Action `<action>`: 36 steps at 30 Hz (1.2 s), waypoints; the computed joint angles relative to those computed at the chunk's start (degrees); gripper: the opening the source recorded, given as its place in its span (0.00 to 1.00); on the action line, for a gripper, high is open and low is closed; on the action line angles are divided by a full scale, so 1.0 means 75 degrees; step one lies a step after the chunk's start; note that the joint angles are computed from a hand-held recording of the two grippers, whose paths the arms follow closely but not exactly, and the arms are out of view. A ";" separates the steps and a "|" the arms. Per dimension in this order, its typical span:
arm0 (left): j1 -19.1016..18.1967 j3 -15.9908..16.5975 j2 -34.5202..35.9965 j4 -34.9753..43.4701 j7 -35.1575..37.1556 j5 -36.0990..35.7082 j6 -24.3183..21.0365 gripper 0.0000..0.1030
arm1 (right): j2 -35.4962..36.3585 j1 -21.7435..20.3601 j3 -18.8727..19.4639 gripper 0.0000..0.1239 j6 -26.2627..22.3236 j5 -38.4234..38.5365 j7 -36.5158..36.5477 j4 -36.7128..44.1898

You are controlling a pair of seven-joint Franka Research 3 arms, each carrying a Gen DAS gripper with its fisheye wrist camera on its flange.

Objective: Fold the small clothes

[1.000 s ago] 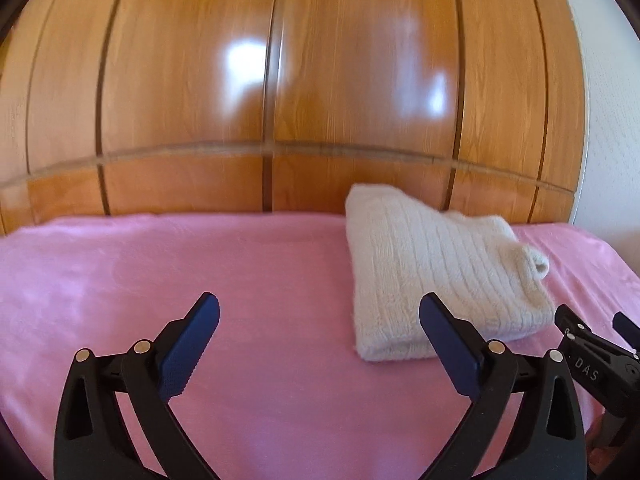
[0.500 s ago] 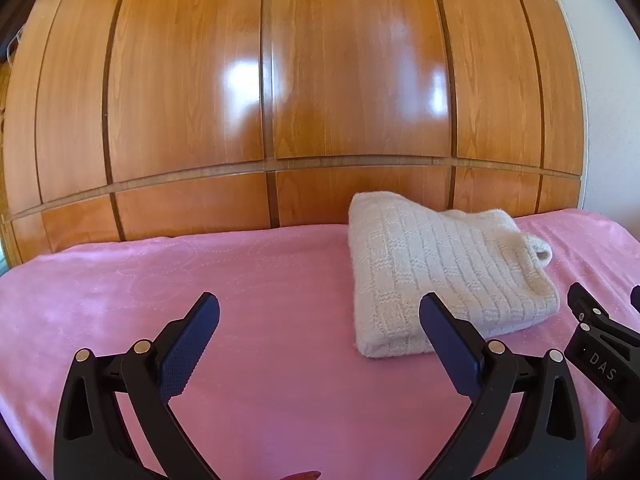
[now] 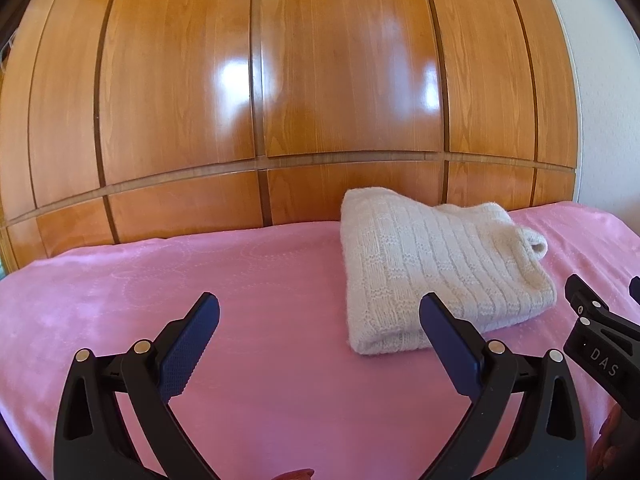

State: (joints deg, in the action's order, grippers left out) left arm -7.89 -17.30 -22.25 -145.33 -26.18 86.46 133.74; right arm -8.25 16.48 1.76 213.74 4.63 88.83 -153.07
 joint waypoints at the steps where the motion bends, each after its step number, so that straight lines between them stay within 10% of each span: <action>1: -0.0005 -0.0012 0.0004 0.0004 0.0008 -0.0007 -0.0026 0.96 | 0.0002 -0.0001 0.0010 0.82 -0.0002 0.0022 -0.0013 0.0002; 36: 0.0081 0.0096 -0.0030 -0.0053 -0.0257 0.0331 0.0559 0.96 | 0.0004 0.0002 -0.0008 0.82 -0.0037 -0.0031 0.0033 0.0013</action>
State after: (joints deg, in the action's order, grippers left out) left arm -7.28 -16.58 -22.47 -145.72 -28.11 88.94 137.93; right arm -8.22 16.50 1.70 213.46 4.40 89.08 -152.97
